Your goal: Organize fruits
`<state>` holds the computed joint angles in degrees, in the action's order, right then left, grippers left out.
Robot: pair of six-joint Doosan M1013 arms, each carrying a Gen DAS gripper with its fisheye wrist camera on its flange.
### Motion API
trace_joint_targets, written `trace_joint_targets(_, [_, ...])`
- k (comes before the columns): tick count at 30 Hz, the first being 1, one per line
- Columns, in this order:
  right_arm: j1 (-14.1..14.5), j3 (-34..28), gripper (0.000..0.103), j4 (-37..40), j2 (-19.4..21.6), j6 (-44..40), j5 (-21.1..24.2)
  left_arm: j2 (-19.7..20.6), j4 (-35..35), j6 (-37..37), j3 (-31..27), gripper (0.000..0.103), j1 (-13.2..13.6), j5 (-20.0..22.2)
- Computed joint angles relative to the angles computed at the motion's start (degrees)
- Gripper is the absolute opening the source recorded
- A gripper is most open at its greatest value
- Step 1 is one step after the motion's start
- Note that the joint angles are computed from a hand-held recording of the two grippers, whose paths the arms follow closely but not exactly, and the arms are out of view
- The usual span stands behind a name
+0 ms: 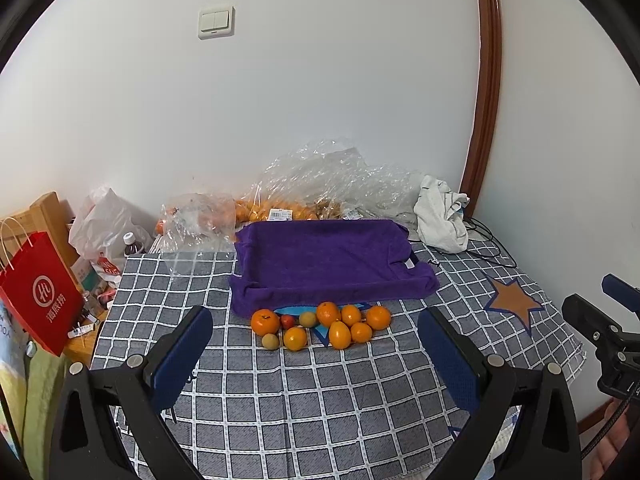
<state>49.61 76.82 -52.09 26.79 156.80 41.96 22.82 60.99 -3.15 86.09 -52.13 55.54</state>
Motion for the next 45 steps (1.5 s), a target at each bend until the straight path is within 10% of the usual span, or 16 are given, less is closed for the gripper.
trace_joint_targets(45, [0.68, 0.47, 0.102, -1.92, -0.14, -0.07, -0.63, 0.00, 0.29, 0.15, -0.50, 0.103, -0.04, 0.02])
